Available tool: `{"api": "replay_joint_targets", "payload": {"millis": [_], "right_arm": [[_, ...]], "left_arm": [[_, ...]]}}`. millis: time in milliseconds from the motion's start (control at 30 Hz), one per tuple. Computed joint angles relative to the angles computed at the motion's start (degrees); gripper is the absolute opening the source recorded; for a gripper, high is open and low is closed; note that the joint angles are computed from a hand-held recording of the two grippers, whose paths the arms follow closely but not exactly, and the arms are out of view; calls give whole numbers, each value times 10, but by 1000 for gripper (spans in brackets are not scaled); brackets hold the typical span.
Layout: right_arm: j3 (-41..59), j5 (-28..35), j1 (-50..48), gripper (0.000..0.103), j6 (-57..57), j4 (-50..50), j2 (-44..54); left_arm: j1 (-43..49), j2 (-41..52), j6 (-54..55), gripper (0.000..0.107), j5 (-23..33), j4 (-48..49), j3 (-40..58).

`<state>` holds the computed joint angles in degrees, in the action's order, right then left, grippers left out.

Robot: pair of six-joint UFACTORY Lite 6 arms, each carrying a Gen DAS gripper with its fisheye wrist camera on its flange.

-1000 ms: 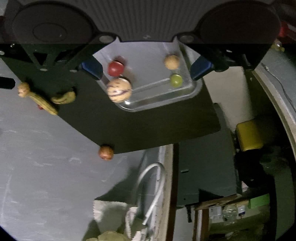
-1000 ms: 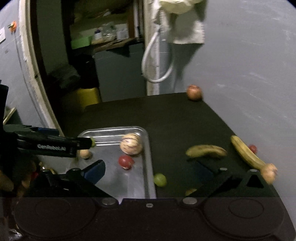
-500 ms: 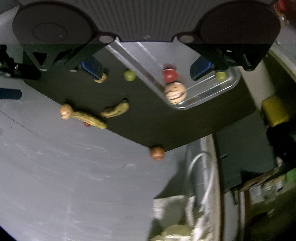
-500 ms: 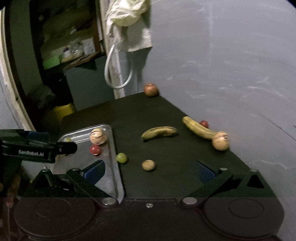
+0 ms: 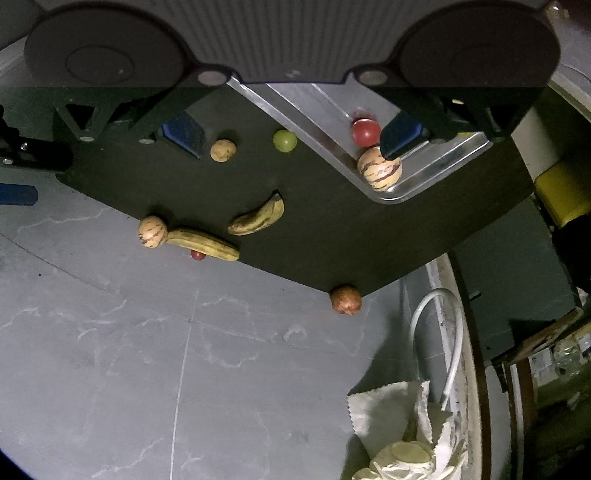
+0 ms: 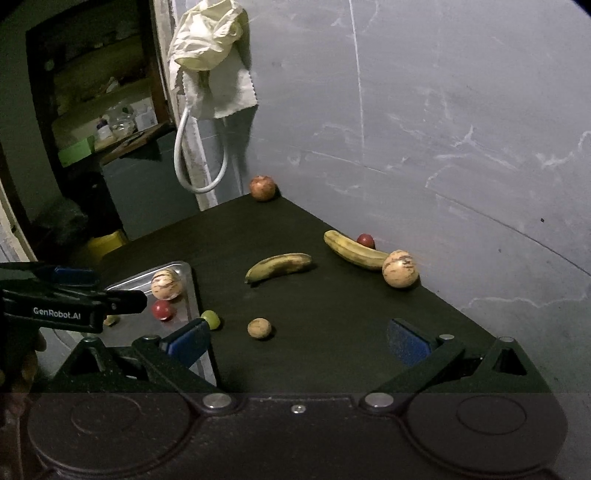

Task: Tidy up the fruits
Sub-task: 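Lift both tools away from the tray back over the table, then move the left tool toward a spotted banana while the right tool approaches a small tan fruit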

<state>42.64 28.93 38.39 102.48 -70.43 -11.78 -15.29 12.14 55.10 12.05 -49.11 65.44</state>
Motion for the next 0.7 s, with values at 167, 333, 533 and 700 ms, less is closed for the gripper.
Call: {"api": "replay_joint_targets", "payload": {"millis": [167, 333, 533, 700], "right_arm": [[18, -5, -9, 102, 0, 8, 29], [41, -5, -11, 102, 0, 22, 69], [84, -6, -13, 102, 3, 36, 130], [145, -14, -20, 102, 4, 38, 204]], "left_arm": [[14, 39, 33, 102, 27, -13, 34], [30, 89, 61, 102, 57, -26, 80], [44, 201, 32, 102, 111, 3, 227], [45, 323, -18, 102, 164, 56, 399]]}}
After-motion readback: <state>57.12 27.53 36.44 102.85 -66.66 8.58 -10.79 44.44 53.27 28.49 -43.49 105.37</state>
